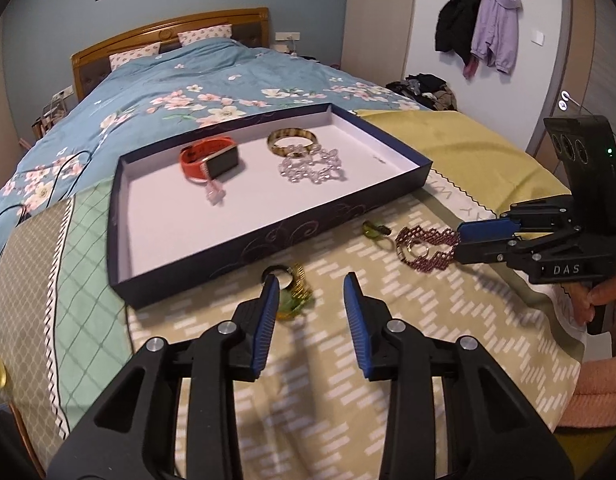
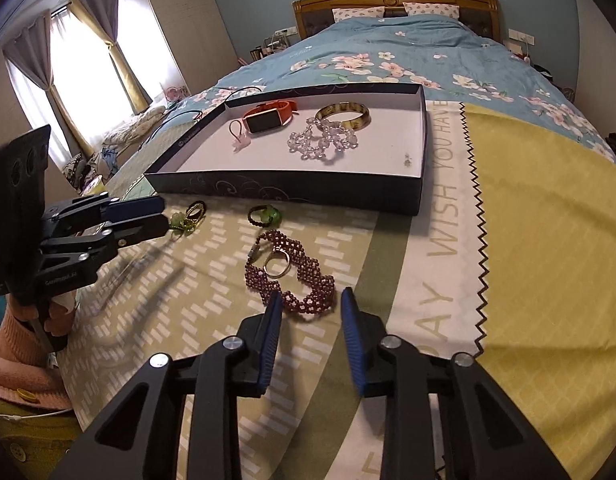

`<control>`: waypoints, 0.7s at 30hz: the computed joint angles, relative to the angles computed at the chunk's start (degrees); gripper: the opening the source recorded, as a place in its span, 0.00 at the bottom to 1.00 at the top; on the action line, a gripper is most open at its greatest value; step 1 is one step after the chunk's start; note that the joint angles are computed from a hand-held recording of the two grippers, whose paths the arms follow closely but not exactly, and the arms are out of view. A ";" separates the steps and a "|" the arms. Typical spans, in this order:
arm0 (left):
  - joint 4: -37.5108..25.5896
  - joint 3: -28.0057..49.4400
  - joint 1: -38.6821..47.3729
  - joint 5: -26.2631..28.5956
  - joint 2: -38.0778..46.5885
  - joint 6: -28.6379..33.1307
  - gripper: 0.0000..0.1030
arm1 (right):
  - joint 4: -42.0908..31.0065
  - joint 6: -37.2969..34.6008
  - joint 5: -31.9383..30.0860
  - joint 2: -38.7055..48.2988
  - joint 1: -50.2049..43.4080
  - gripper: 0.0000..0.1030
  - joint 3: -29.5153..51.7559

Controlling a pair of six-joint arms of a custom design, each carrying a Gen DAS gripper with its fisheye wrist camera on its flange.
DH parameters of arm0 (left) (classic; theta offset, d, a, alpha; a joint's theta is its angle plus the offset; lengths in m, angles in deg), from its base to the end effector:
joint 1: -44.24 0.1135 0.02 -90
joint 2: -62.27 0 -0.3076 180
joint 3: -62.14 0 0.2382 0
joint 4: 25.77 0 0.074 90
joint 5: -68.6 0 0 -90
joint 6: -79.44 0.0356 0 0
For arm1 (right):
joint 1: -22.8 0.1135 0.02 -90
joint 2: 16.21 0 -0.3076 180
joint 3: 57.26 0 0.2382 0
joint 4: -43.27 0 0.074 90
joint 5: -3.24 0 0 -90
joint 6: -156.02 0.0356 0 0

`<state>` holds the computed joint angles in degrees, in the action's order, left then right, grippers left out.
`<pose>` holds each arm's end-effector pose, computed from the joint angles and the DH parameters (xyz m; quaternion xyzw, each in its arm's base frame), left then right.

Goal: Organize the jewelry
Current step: 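Grasp the dark red beaded bracelet with the right tool, then lift the dark red bracelet with the right tool while the left tool grasps the black ring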

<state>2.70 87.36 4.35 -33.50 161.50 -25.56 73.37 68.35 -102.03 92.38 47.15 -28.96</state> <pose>0.1668 -0.1297 0.1105 0.1594 0.9075 -0.0868 0.3788 0.2035 0.1024 0.0870 -0.2224 0.9061 0.1994 0.2995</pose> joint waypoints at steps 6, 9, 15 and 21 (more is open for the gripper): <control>-3.89 4.23 -0.26 0.23 2.83 0.49 0.13 | 1.09 0.40 0.18 0.23 0.02 0.12 -0.23; -2.87 3.50 0.16 1.05 2.69 0.17 0.08 | 2.59 0.49 -0.74 -0.25 -0.30 0.08 -0.87; 0.42 -0.21 1.57 5.33 0.97 0.32 0.07 | 3.24 0.73 -2.03 -3.53 0.73 0.07 -1.14; 2.32 -1.86 1.60 4.93 -0.76 0.55 0.14 | 1.75 1.49 -3.53 -7.61 2.38 0.07 -0.49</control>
